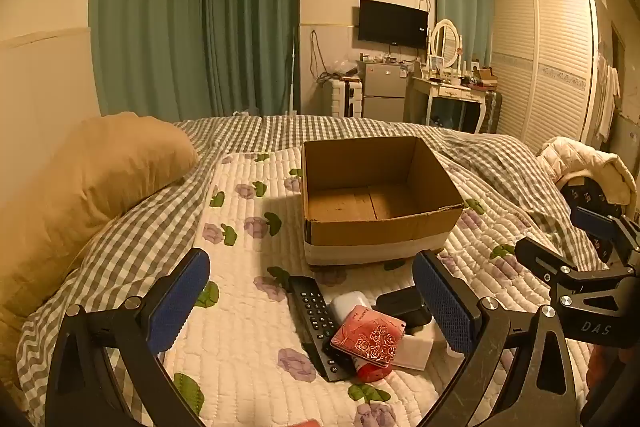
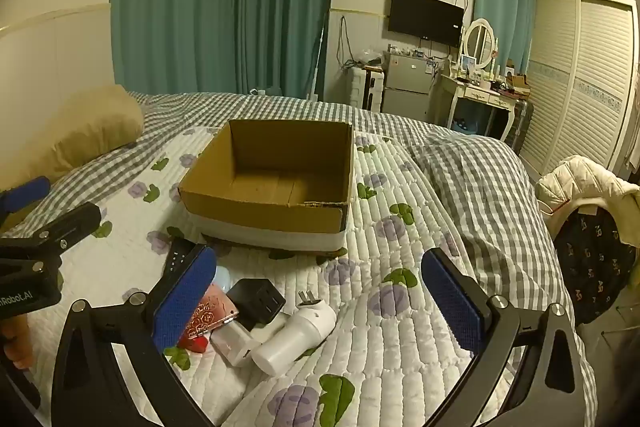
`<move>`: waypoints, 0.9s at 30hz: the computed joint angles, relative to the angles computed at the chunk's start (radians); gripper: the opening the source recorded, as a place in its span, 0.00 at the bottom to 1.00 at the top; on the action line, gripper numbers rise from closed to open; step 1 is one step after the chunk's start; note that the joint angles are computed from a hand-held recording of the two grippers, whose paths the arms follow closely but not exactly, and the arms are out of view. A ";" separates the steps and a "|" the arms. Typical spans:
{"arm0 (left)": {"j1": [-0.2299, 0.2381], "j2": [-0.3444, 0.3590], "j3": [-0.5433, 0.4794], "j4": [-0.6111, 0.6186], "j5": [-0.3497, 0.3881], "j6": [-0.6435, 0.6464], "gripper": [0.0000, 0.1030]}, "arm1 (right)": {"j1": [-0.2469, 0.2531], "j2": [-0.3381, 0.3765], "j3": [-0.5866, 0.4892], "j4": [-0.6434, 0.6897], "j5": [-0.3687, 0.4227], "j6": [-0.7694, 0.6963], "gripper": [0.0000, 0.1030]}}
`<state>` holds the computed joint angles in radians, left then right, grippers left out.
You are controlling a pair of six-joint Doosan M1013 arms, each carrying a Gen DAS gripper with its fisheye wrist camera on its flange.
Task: Organize rigid objects
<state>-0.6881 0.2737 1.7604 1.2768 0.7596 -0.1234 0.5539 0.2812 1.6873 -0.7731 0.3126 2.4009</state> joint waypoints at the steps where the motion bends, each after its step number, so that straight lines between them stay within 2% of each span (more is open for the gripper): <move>1: 0.000 0.000 -0.001 -0.004 -0.001 0.001 1.00 | 0.000 0.001 -0.001 -0.002 0.001 0.000 1.00; 10: 0.003 0.000 -0.003 -0.029 -0.003 0.005 1.00 | 0.001 0.007 0.013 -0.046 -0.006 0.046 1.00; 27: 0.009 0.005 -0.009 -0.039 0.012 0.020 1.00 | 0.002 0.009 -0.006 0.014 0.012 -0.023 1.00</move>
